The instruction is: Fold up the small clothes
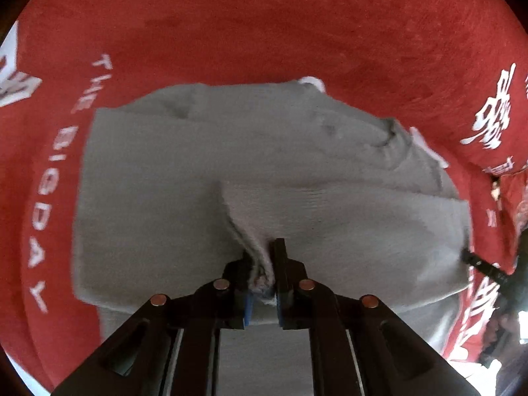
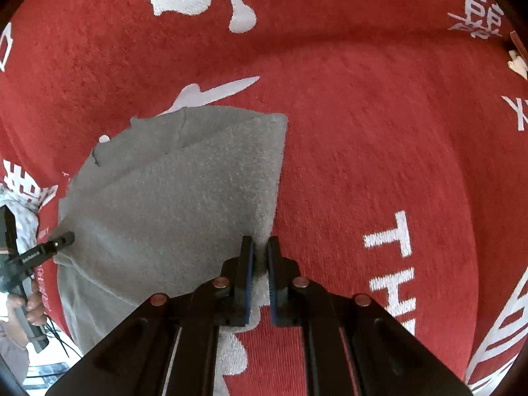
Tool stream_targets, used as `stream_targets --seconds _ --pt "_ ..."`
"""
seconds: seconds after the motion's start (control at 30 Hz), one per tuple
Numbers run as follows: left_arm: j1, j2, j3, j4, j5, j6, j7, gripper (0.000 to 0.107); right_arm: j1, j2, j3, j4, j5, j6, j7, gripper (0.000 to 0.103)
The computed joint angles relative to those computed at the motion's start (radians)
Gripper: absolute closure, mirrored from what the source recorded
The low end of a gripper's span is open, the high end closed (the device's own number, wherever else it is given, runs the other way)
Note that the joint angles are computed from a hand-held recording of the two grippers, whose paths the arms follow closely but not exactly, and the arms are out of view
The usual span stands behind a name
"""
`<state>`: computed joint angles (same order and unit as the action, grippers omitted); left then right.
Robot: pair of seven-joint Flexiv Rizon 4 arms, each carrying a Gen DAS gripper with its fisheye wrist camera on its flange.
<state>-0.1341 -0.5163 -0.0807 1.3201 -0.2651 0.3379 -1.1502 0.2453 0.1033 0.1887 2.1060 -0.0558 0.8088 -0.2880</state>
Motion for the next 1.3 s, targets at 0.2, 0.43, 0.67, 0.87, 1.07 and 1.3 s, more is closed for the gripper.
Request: stream_targets --seconds 0.2,0.43,0.67,0.87,1.07,1.3 --pt "0.001 0.002 0.041 -0.032 0.099 0.01 -0.004 0.096 -0.003 0.024 0.012 0.008 -0.015 -0.033 0.102 0.084" --pt "0.023 0.026 0.043 -0.019 0.107 0.024 0.011 0.096 -0.019 0.128 0.052 0.115 -0.012 0.013 0.419 0.068" --pt "0.009 0.045 0.038 -0.005 0.129 0.001 0.028 0.095 0.013 0.161 0.078 0.12 -0.017 0.009 0.528 0.068" --pt "0.004 0.075 0.036 0.045 0.117 0.074 0.027 0.005 0.03 0.144 0.085 0.111 -0.068 0.07 0.579 0.044" --pt "0.002 0.051 0.037 0.003 0.119 0.033 -0.009 0.005 0.044 0.082 0.07 0.106 -0.069 0.206 0.573 0.043" --pt "-0.018 0.023 0.037 -0.017 0.142 0.029 -0.051 0.006 0.06 0.007 0.05 0.104 -0.026 0.297 0.582 0.097"
